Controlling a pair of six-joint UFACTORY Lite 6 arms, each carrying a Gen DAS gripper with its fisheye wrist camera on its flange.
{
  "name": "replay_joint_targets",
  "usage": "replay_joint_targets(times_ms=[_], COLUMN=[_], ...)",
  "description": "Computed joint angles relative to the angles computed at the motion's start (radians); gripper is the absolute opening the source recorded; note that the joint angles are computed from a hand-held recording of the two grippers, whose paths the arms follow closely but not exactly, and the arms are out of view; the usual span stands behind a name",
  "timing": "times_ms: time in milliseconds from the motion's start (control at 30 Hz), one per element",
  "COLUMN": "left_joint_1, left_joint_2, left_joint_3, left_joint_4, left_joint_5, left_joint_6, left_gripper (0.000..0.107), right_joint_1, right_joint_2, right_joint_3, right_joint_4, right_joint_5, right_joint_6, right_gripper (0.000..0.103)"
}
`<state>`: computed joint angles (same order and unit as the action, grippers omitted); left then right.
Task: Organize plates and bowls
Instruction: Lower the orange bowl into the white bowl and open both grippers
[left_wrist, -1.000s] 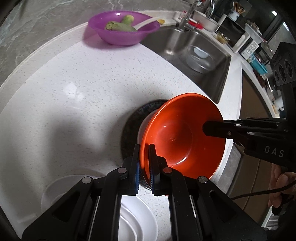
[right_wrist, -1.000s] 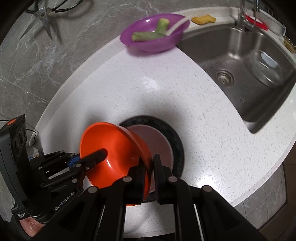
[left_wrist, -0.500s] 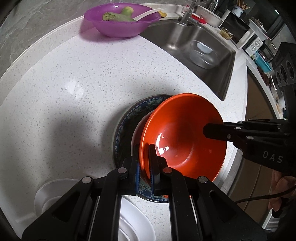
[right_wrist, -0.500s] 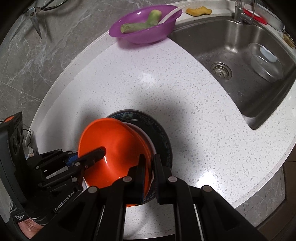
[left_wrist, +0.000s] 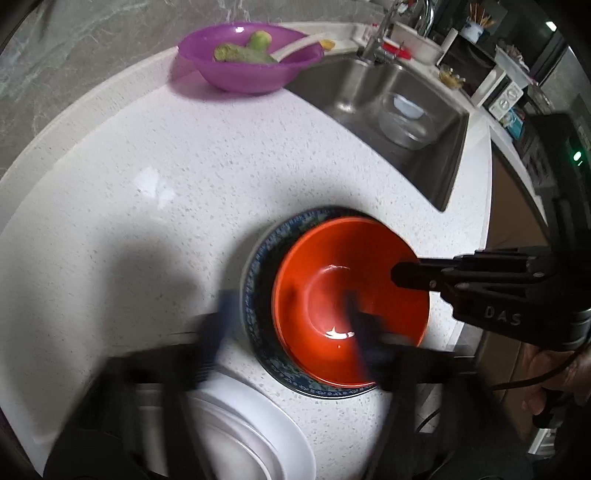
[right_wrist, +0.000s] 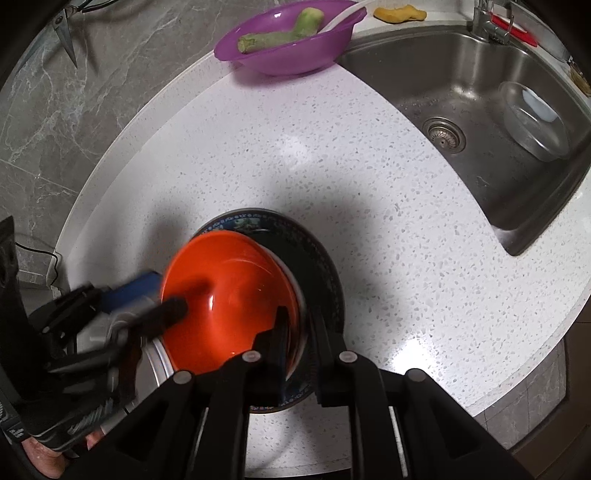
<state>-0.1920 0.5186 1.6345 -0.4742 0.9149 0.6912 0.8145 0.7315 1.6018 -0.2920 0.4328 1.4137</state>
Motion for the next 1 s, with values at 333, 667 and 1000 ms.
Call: replay_joint_targets(times_ms=[333, 667, 1000], left_joint_1=[0.042, 0.123, 0.230], left_joint_2=[0.013, 0.123, 0.519], left_joint_3=[0.067, 0.243, 0.759], left_joint_4=[-0.003, 0.007, 0.089], left_joint_5=[0.039, 0.130, 0.364], left_joint_6=[0.000, 0.006, 0.016], left_gripper=[0.073, 0.073, 0.071], right_joint_1=[-0.002, 0.008, -0.014], right_joint_2=[-0.005, -0.195, -0.280], right_joint_3=[-0.006, -0.227, -0.466], right_joint_4=[-0.014, -0.288, -0.686], right_joint_5=[-0.008, -0.077, -0.274], right_joint_6=[0.026, 0.353, 0.806], right_gripper=[0.025, 0.036, 0.036])
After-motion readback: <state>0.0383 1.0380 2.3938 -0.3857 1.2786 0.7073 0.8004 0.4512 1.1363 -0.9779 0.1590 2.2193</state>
